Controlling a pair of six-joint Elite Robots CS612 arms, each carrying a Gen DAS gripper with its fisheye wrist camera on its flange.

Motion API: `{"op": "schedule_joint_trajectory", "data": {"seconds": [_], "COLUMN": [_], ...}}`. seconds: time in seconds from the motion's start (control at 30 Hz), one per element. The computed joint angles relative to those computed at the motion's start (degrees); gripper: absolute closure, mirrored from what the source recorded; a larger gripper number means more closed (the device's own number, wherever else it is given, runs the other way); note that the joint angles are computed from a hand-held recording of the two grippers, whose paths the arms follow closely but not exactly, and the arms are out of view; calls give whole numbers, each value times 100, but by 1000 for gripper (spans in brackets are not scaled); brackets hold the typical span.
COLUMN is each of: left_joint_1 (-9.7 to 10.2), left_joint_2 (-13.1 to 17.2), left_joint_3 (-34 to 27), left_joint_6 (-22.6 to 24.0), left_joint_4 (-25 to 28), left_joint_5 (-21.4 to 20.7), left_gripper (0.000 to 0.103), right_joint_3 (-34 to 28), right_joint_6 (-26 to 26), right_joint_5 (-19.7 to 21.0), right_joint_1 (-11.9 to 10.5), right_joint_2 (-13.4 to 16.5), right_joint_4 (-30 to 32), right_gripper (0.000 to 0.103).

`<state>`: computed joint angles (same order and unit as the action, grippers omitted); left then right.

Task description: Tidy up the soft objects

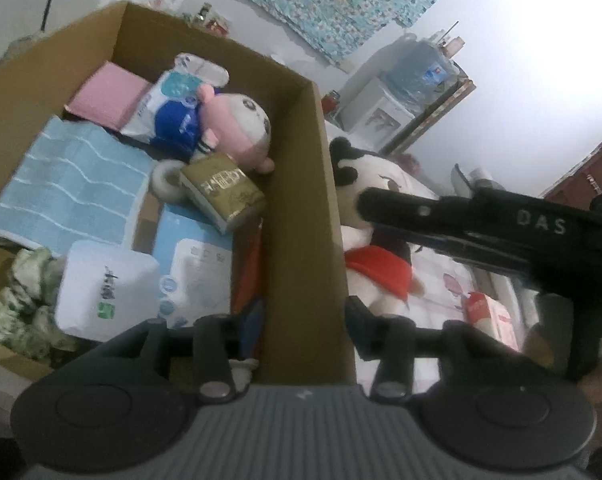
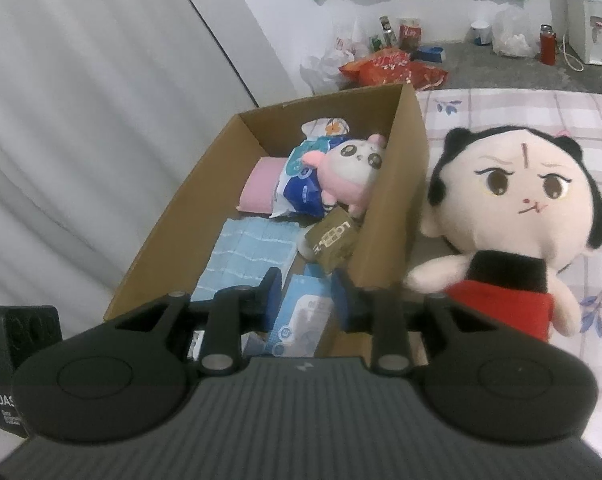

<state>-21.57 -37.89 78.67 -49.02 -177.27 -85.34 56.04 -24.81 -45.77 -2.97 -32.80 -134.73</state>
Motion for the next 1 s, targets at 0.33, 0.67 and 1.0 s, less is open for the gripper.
{"op": "schedule_joint_trajectory", "data": {"seconds": [0.33, 0.67, 1.0], "left_joint_1": [-383, -751, -865], "left_joint_2": [-419, -812, -1117], "left_joint_3": [384, 678, 898], "left_joint_6": [422, 927, 190], "left_joint_4": [196, 685, 1374], "left_joint_5": [1438, 2855, 3704], "left_gripper": [21, 0, 0], "right_joint_3": [845, 1776, 2431], "right_joint_6": [358, 727, 402], "right_joint_5": [282, -124, -809], "right_joint_1": [-272, -382, -256], "right_joint_2": [-388, -778, -1059], "right_joint_4": [-1277, -2571, -3685], "right_gripper": [21, 1, 1]}}
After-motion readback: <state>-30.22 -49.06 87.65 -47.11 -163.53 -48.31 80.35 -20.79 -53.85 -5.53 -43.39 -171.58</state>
